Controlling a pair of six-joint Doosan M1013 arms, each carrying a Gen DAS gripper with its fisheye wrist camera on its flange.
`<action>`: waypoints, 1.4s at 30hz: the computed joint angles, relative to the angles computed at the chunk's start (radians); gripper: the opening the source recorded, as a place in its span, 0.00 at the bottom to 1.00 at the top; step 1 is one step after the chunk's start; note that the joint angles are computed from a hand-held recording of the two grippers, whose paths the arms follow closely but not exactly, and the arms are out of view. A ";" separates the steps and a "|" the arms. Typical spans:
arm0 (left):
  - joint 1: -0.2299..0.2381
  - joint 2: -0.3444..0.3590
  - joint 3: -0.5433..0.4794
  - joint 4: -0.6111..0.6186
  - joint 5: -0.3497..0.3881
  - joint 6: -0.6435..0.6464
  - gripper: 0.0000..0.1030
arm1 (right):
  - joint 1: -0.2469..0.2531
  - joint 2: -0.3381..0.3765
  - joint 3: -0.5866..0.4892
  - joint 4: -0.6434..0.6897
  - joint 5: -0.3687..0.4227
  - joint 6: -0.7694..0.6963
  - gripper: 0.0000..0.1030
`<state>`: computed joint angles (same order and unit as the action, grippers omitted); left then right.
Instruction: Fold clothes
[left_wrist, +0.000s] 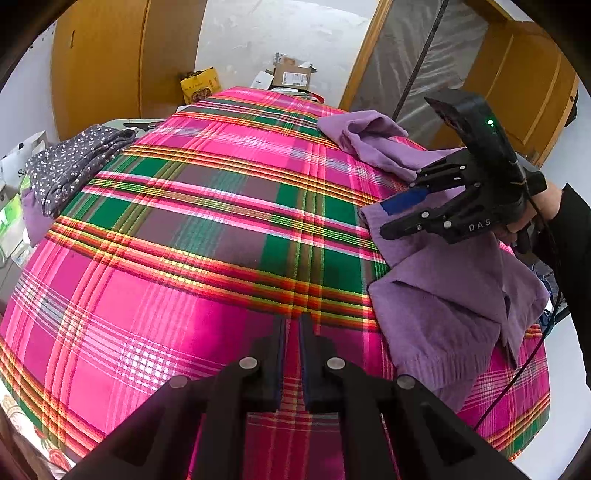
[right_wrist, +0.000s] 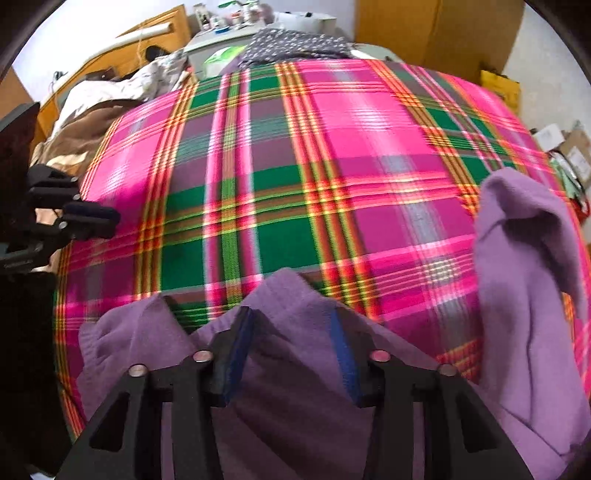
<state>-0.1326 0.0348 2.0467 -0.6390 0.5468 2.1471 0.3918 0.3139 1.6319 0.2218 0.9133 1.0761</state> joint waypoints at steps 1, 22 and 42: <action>0.002 0.001 0.000 -0.004 0.001 0.004 0.06 | 0.005 -0.004 0.003 -0.010 -0.006 0.001 0.20; 0.042 -0.012 0.004 -0.026 -0.010 -0.002 0.06 | 0.071 -0.057 -0.039 -0.541 -0.426 0.732 0.27; 0.115 0.070 -0.043 -0.393 0.180 0.132 0.36 | 0.260 -0.270 0.412 -0.869 -0.601 1.552 0.31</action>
